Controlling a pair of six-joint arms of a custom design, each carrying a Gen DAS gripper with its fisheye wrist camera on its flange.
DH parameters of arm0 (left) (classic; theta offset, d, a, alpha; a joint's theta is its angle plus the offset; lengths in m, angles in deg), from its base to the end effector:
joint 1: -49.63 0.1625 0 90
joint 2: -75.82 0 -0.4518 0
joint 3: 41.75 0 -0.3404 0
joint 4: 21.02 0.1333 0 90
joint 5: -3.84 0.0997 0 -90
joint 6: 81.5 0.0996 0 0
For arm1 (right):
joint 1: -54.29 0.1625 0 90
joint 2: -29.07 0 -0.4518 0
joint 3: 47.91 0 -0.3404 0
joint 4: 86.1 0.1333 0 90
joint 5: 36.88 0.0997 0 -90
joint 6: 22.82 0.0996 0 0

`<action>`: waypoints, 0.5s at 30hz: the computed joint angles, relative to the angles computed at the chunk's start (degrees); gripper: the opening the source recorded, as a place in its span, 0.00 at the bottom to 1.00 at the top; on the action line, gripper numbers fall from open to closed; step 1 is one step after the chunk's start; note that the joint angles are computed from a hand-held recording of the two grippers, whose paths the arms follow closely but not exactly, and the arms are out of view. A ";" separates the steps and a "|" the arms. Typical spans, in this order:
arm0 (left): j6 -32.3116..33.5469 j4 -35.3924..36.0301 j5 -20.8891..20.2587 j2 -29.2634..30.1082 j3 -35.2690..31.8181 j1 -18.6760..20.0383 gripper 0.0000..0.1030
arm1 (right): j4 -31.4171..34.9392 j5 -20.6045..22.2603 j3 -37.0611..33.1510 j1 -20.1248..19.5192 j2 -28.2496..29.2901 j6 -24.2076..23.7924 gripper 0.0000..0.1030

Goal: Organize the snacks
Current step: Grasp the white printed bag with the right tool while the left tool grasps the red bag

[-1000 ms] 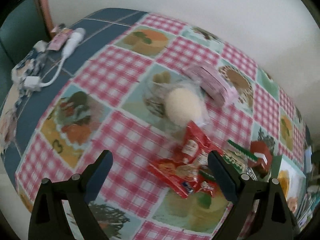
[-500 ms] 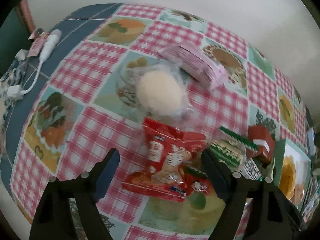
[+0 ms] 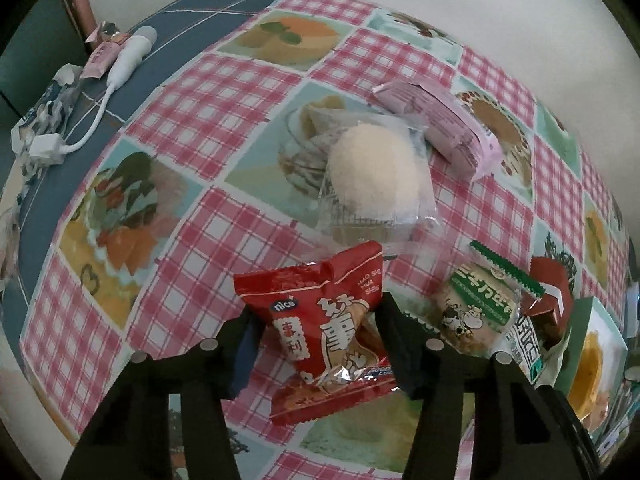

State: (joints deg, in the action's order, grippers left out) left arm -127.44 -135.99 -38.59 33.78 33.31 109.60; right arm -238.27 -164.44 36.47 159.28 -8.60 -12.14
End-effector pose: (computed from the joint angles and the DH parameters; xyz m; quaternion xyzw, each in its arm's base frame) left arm -0.1764 -0.7184 0.1991 -0.0983 0.9079 -0.1970 0.3566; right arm 0.2533 -0.6653 0.1413 -0.0080 -0.9391 0.1950 0.2828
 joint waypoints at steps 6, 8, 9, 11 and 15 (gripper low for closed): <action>-0.14 -1.82 -1.75 -0.62 0.54 0.60 0.53 | 0.95 -2.62 -0.60 0.19 0.57 1.77 0.55; -0.13 -2.28 -2.24 -0.83 0.78 0.83 0.53 | 1.03 -3.01 -0.62 0.24 0.58 2.11 0.55; -0.14 -2.45 -2.30 -0.94 1.00 0.92 0.53 | 1.05 -3.28 -0.74 0.30 0.72 2.13 0.55; -0.24 -2.57 -2.45 -1.05 1.17 1.02 0.53 | 1.42 -3.93 -1.05 0.45 0.98 2.49 0.55; -0.13 -1.92 -2.13 -0.95 0.87 1.14 0.53 | 2.78 -1.84 -1.72 0.36 1.03 3.54 0.57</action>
